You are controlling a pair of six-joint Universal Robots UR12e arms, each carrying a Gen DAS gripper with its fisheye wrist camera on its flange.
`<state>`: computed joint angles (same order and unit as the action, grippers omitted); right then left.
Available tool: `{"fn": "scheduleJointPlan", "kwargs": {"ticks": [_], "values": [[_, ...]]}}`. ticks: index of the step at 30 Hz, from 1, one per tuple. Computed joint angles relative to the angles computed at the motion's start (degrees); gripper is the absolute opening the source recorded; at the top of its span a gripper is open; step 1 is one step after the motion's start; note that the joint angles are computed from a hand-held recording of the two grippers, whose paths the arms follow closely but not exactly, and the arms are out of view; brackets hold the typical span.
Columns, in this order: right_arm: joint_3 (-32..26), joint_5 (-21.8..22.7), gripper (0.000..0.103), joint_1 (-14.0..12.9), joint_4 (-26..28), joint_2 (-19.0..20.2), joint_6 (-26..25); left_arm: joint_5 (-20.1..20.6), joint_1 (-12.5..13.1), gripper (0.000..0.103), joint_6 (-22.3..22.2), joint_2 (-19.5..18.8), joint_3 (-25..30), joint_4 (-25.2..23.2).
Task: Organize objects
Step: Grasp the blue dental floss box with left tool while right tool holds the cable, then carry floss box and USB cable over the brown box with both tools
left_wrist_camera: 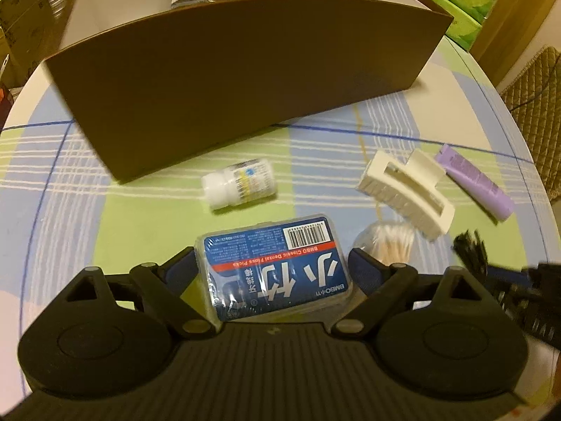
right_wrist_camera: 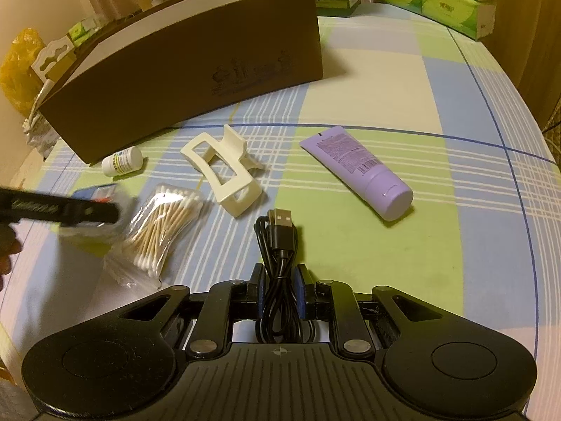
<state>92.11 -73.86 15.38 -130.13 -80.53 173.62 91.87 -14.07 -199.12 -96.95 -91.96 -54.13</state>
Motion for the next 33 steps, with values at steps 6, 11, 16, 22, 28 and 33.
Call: {"fn": "scheduleJointPlan", "kwargs": {"ticks": [6,11,16,22,28,33], "values": [[0.0,-2.6,0.014,0.8,-1.5,0.3,-0.8,0.2,1.9,0.091,1.4,3.5,-2.9,-2.3],[-0.2,-4.0,0.017,1.4,-3.0,0.9,-2.4,2.5,1.7,0.092,2.4,4.2,-3.6,-2.0],[0.0,-5.8,0.017,2.2,-4.5,1.2,-5.2,5.3,0.7,0.092,0.8,3.0,-2.7,-2.6],[-0.1,-4.3,0.015,1.6,-2.9,0.9,-5.8,7.4,0.1,0.084,-0.2,2.7,-2.6,-3.3],[-0.6,-1.3,0.012,0.6,-0.2,0.3,-4.2,7.6,0.3,0.084,-0.7,3.6,-3.1,-4.9],[-1.2,0.7,0.011,0.1,-0.9,0.0,-4.1,7.9,0.4,0.084,-0.8,4.4,-3.1,-4.3]]}}
